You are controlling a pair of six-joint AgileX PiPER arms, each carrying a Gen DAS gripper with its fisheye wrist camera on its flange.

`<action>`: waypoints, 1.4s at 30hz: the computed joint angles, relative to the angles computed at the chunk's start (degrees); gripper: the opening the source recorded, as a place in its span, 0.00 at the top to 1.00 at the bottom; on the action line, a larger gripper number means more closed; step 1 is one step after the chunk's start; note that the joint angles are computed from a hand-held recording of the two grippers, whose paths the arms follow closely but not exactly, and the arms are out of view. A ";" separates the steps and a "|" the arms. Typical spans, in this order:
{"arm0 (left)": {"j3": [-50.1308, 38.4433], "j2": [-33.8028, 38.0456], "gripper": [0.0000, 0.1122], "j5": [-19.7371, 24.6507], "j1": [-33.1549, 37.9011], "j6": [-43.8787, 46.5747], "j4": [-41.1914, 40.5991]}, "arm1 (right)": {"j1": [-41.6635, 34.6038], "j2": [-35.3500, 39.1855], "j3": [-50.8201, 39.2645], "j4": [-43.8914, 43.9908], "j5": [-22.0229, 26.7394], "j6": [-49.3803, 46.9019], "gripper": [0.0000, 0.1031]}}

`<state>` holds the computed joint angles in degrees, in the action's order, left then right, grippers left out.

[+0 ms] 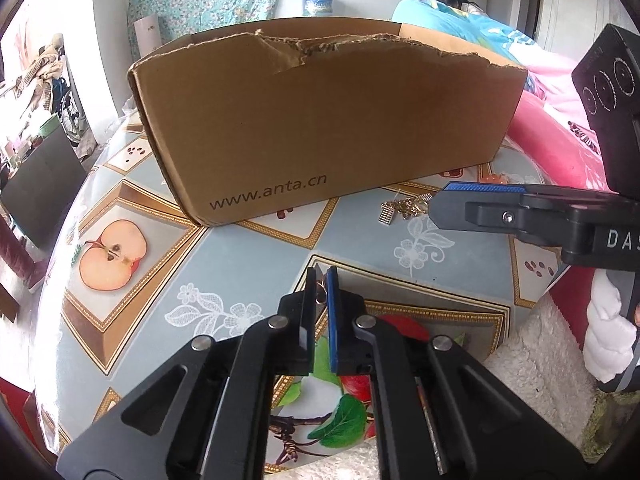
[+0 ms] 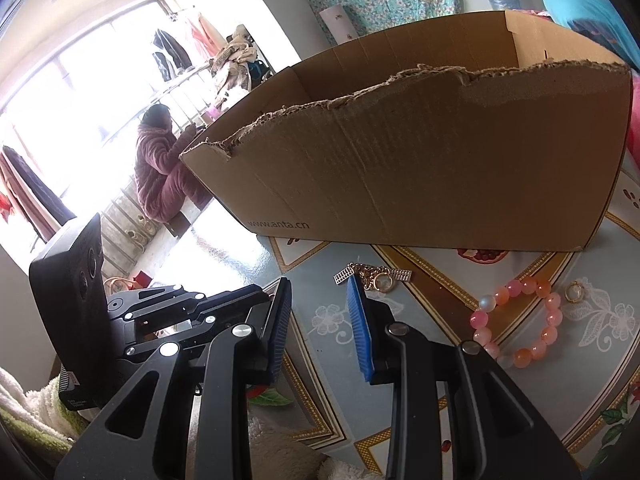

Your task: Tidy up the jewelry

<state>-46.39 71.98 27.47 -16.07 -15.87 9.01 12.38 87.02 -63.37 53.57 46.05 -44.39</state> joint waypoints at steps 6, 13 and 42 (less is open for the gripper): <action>1.75 -3.30 0.96 -1.08 6.69 9.32 -10.42 | 6.74 -0.06 -1.21 -6.00 -2.21 0.09 0.72; 2.76 -4.42 0.96 -1.31 11.23 12.85 -14.36 | 15.18 3.45 -4.69 -16.48 -8.00 3.92 0.72; 5.63 -4.75 0.96 -2.79 19.00 31.65 -32.33 | 18.02 10.87 -19.36 -29.94 1.98 12.90 0.90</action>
<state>-40.76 67.22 24.68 2.93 15.79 -23.32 30.40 97.88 -82.73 23.63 48.03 -31.49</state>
